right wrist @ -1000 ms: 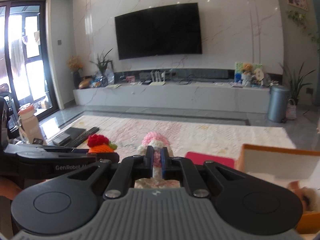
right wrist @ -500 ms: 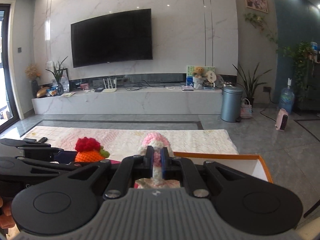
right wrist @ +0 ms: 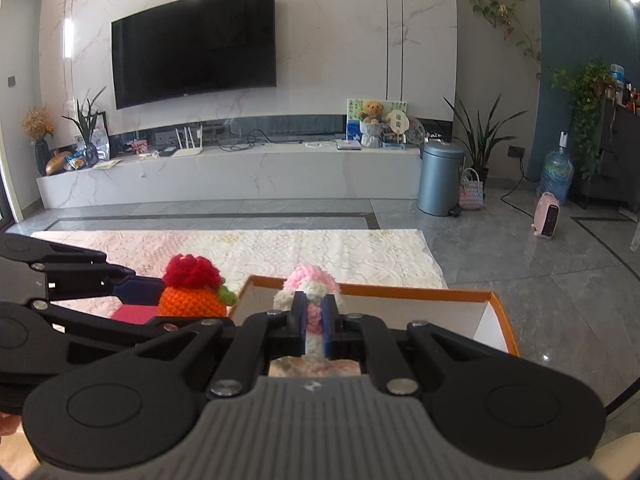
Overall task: Organize soft objects
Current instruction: 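Lift the crochet fruit and knit hat and carry them over the shoebox, then lower the fruit and hat into the shoebox and open both tools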
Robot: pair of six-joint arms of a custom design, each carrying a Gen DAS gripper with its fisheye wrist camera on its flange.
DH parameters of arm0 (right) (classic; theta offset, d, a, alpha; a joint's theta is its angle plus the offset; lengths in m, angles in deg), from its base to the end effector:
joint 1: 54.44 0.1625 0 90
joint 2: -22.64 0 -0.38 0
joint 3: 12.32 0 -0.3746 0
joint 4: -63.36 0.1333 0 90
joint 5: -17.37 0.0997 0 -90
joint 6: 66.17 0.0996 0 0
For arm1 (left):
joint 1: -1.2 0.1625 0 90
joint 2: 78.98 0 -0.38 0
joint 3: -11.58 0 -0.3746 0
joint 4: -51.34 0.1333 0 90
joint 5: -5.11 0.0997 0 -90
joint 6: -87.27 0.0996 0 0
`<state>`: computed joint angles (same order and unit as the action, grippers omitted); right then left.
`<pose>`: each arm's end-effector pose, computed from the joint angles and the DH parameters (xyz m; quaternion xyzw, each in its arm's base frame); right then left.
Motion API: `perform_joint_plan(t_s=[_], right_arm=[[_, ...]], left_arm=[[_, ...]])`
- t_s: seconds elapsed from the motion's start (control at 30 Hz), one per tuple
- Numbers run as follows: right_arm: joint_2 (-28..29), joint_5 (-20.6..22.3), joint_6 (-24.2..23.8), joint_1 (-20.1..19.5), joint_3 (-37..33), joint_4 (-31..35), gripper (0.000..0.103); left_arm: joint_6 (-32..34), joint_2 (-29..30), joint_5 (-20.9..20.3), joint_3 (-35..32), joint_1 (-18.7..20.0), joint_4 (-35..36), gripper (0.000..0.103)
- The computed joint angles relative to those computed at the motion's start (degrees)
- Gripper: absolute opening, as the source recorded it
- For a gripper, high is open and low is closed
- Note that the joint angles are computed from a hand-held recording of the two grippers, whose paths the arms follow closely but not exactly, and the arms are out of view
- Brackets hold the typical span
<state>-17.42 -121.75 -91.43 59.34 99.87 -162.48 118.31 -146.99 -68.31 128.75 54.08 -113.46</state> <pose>0.2581 -0.4418 0.1111 0.1210 -0.7939 0.4754 0.3592 -0.1839 -0.5110 0.1885 0.5142 0.8171 -0.2267 0.1287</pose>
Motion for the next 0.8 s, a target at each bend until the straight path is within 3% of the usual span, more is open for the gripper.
perform_joint_plan(t_s=[0.37, 0.6, 0.8], right_arm=[[-1.5, 1.8, 4.3, -6.7, 0.3, 8.3, 0.005], [-3.1, 3.9, 8.1, -8.6, 0.2, 16.8, 0.005], [-5.5, 7.4, 16.4, -11.5, 0.2, 26.3, 0.006]], left_arm=[[4.2, 7.1, 3.0, -3.9, 0.9, 2.0, 0.046], [6.3, 9.7, 4.8, -5.8, 1.6, 6.0, 0.046], [7.8, 10.9, 7.3, -7.0, 1.6, 8.9, 0.046]])
